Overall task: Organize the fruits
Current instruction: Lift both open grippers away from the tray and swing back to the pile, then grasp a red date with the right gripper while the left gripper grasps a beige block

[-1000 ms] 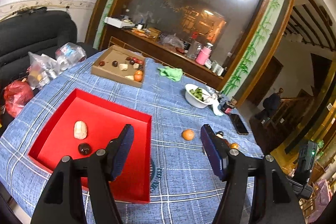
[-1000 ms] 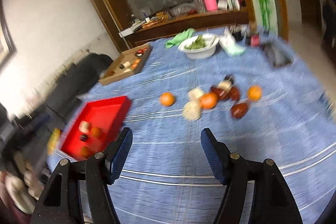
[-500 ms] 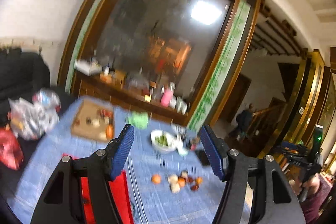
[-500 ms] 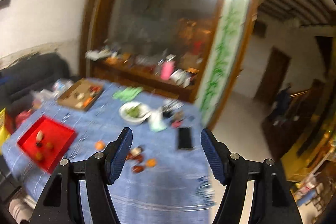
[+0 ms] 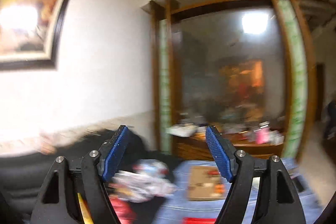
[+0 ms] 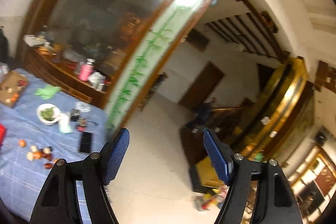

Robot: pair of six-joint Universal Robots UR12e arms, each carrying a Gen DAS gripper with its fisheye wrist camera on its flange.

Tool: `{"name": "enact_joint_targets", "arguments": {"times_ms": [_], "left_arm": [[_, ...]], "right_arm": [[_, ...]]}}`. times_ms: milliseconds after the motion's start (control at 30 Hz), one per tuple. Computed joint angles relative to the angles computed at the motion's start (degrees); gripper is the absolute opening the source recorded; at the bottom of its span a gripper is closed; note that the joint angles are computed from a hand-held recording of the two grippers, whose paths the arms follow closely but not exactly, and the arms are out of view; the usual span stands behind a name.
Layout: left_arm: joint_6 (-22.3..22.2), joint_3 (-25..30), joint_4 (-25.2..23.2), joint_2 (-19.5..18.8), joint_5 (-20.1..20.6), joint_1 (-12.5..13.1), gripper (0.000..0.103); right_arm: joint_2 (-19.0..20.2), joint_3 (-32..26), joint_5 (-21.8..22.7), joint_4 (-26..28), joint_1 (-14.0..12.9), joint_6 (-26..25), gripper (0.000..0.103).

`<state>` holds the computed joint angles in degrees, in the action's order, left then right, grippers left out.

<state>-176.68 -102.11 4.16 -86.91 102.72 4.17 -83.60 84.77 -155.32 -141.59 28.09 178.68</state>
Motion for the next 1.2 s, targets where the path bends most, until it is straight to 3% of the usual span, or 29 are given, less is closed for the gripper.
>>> {"name": "enact_joint_targets", "arguments": {"times_ms": [67,133,233,400,600,667,767,833,933,1000,1200], "left_arm": [[1.5,2.0,-2.0,-1.1,4.8,0.0,0.075],[1.9,3.4,-3.7,-2.5,8.3,0.0,0.075],[-0.4,2.1,-3.1,-3.3,6.1,0.7,0.075],[-1.3,-2.6,-2.1,-5.9,-6.2,0.1,0.076],[-5.6,-5.0,-8.9,-12.0,-29.5,-2.9,0.076],[-6.9,-4.7,-9.4,-15.4,-36.5,-4.2,0.076],[-8.6,-3.5,-10.2,-20.0,-40.3,-6.7,0.076],[-9.2,-1.7,-14.4,-22.7,-42.9,-7.8,0.076],[-9.0,-0.1,-16.8,-25.0,-42.3,-9.7,0.067],[-9.0,0.4,-18.1,-26.0,-42.4,-10.7,0.055],[-8.4,3.6,-21.7,-28.7,-40.3,-12.4,0.055]], "right_arm": [[0.2,-1.2,-0.8,3.5,-1.2,2.5,0.084],[1.0,-1.3,-0.7,3.3,-2.1,2.2,0.087],[1.6,1.0,4.5,2.6,-3.8,4.2,0.089],[3.6,7.7,17.8,-0.6,-5.2,2.7,0.089],[8.9,12.7,36.2,-6.0,-5.7,2.1,0.089],[11.2,13.0,41.8,-9.0,-6.3,3.8,0.089],[14.6,12.6,49.8,-12.4,-7.9,10.7,0.089],[16.2,12.3,53.4,-13.3,-8.9,15.8,0.088],[17.5,11.9,59.6,-11.8,-10.6,21.6,0.07],[18.3,11.7,63.5,-12.1,-11.4,23.1,0.07],[20.2,10.4,65.0,-12.1,-11.5,22.5,0.07]]}}
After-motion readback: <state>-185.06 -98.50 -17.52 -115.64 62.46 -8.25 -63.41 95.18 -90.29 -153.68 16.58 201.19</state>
